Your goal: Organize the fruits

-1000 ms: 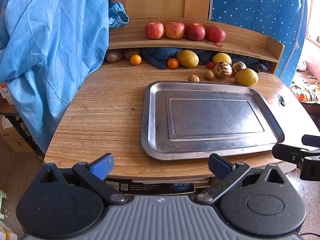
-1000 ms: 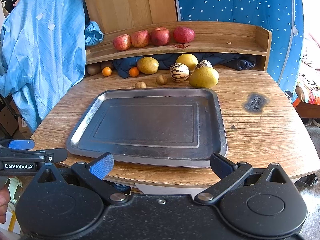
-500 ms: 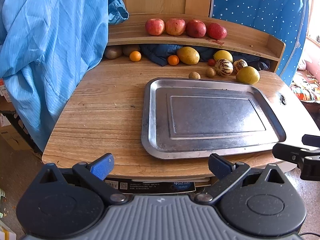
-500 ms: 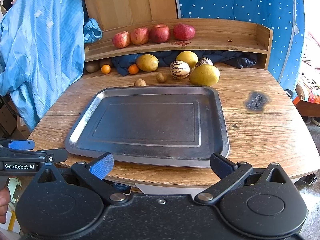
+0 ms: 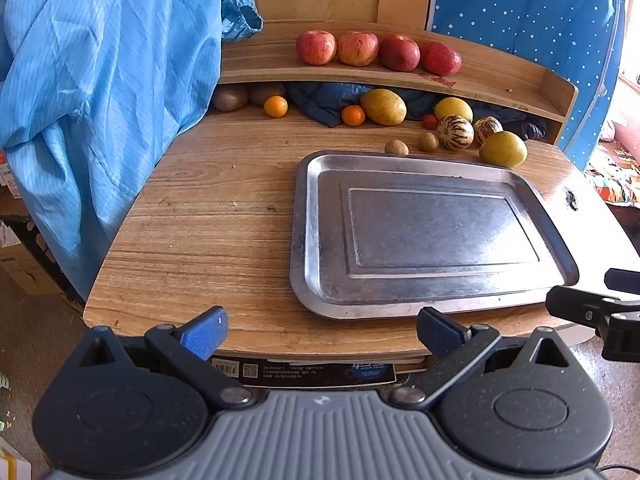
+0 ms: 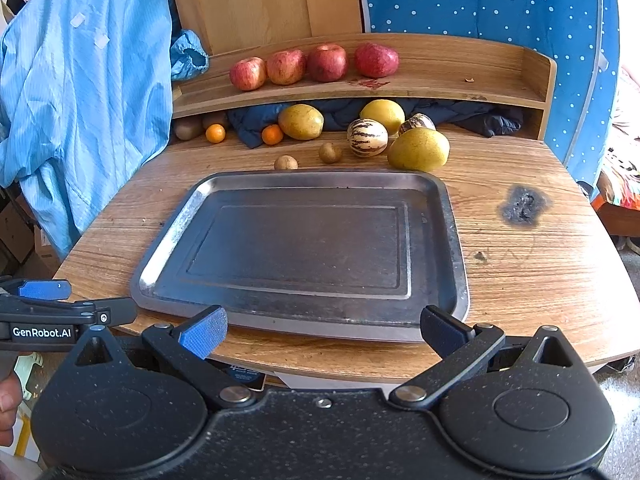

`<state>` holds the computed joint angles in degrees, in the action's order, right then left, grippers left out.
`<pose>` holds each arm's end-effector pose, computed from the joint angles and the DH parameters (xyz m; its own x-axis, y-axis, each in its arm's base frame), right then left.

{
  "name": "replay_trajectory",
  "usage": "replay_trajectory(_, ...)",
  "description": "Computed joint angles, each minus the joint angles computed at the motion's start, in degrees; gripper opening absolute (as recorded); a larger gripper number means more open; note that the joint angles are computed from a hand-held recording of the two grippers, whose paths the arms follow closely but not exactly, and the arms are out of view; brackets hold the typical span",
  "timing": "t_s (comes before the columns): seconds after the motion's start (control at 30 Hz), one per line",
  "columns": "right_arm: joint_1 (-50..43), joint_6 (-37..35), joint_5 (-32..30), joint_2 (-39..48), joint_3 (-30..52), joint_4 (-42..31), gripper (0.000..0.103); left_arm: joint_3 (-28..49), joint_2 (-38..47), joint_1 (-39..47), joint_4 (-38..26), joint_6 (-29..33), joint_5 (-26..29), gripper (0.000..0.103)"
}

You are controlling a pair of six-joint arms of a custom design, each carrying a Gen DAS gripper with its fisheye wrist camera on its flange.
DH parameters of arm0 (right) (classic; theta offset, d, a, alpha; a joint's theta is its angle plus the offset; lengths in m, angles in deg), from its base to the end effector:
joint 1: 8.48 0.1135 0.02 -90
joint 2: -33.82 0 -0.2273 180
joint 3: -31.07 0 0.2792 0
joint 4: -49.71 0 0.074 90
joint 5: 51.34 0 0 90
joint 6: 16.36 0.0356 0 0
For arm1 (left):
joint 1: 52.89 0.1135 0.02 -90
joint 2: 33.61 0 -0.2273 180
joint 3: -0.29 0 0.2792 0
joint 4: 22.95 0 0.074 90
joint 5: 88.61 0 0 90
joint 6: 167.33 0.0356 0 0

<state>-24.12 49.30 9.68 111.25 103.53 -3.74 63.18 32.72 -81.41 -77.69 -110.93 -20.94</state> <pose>0.2971 -0.0653 0.2216 -0.7439 -0.1661 -0.6473 -0.3459 0.9245 0.1602 0.2383 -0.1141 0.2141 -0.7689 -0.1648 -0.6178 -0.1919 0.9811 -0.0229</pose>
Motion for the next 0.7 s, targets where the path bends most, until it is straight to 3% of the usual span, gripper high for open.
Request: replay_trajectory(0.7,1.11,0.05,0.39,7.52,7.21,0.73,0.102,3.17,5.07,2.33,1.81,1.35,1.88,0.102)
